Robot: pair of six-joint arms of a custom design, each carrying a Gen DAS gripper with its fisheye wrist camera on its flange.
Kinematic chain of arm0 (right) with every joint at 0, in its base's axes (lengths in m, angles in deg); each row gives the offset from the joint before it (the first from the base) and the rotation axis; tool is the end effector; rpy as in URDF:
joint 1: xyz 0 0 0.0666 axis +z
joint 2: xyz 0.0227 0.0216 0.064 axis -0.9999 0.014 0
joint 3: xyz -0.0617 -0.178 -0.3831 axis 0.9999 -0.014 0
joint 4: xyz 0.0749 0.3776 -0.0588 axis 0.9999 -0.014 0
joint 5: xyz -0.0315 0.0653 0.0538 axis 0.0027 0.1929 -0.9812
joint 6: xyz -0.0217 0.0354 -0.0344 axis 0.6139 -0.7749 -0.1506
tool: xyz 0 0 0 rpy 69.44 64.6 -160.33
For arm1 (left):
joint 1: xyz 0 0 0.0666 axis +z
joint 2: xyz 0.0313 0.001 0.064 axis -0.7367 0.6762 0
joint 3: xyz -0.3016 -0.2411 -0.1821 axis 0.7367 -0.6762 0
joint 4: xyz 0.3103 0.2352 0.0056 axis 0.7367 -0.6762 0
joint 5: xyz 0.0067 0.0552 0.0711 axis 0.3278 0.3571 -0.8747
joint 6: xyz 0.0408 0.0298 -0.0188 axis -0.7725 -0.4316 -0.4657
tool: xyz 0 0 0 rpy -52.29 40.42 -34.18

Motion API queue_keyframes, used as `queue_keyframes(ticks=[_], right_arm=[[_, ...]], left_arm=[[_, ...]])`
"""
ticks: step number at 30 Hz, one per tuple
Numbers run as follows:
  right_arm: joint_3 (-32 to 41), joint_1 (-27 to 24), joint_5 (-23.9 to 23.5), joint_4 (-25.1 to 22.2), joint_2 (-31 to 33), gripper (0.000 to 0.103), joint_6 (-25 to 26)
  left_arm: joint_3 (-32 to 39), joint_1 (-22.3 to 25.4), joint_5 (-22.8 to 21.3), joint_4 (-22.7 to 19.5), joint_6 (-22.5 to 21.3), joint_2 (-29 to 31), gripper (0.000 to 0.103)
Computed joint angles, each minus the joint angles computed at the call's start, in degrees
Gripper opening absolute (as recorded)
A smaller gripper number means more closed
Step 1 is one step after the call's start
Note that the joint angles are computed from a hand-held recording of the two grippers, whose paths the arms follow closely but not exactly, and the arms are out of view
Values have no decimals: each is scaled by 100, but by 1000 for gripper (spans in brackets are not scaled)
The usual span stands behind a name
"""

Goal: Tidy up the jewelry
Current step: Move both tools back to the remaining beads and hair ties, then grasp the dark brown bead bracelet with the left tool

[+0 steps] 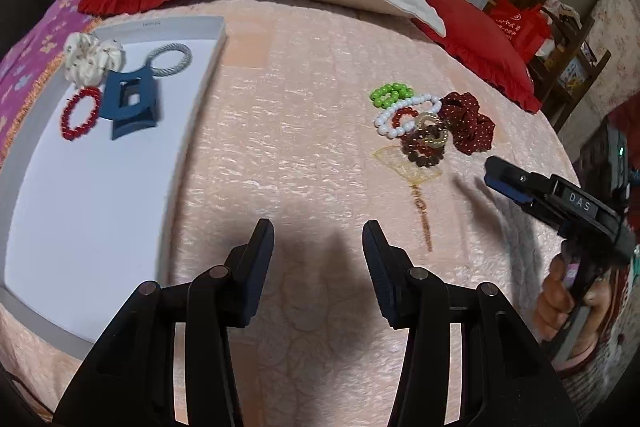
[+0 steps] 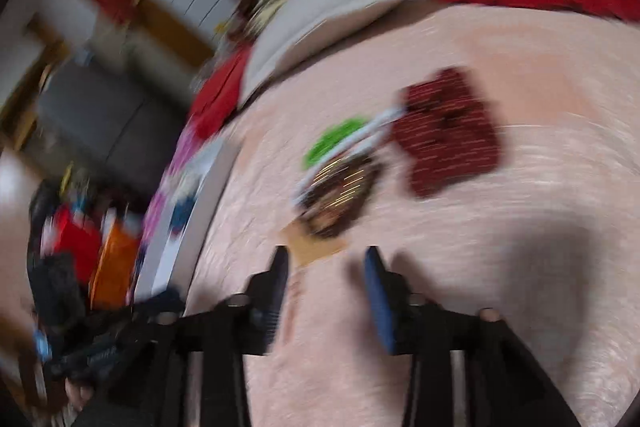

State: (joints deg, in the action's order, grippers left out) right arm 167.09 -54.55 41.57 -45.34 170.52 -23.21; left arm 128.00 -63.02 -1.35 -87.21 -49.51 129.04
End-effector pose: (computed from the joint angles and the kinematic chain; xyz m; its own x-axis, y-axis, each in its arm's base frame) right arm 0.4918 0.3371 0.3895 -0.7276 0.4815 -0.4885 0.0945 0.7758 0.6239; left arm 0.5362 -0.1592 0.4470 -0.8416 0.1974 -0.5028 0.3541 0.9046 -0.2374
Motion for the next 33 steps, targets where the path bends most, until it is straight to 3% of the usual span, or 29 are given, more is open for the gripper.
queue_keyframes(ticks=[4, 12, 16, 17, 18, 19, 23, 30, 33], right_arm=[[-762, -111, 277, 755, -324, 41, -562], [-1235, -339, 327, 1113, -635, 41, -893], [-1338, -443, 6, 1256, -686, 41, -929], [-1317, -435, -11, 1254, -678, 41, -891], [-1293, -420, 28, 1230, -675, 41, -851], [-1283, -403, 76, 1218, -669, 41, -835], [-1281, -410, 82, 1212, -647, 41, -873], [-1196, -380, 167, 1010, -608, 41, -782], [-1119, -346, 186, 886, -573, 41, -674]], left_arm=[[283, -313, -103, 42, -98, 200, 45], [1400, -1070, -722, 0, -691, 1206, 45], [1822, -1229, -1089, -195, -926, 1589, 44], [1912, -1231, -1051, -306, -949, 1655, 40], [2015, -1218, -945, -449, -918, 1722, 21], [1963, -1227, -1006, -362, -842, 1682, 9], [1862, -1194, -739, -512, -727, 1490, 9], [762, -925, -123, -363, -678, 472, 9], [402, -803, -627, -312, -706, 335, 9]])
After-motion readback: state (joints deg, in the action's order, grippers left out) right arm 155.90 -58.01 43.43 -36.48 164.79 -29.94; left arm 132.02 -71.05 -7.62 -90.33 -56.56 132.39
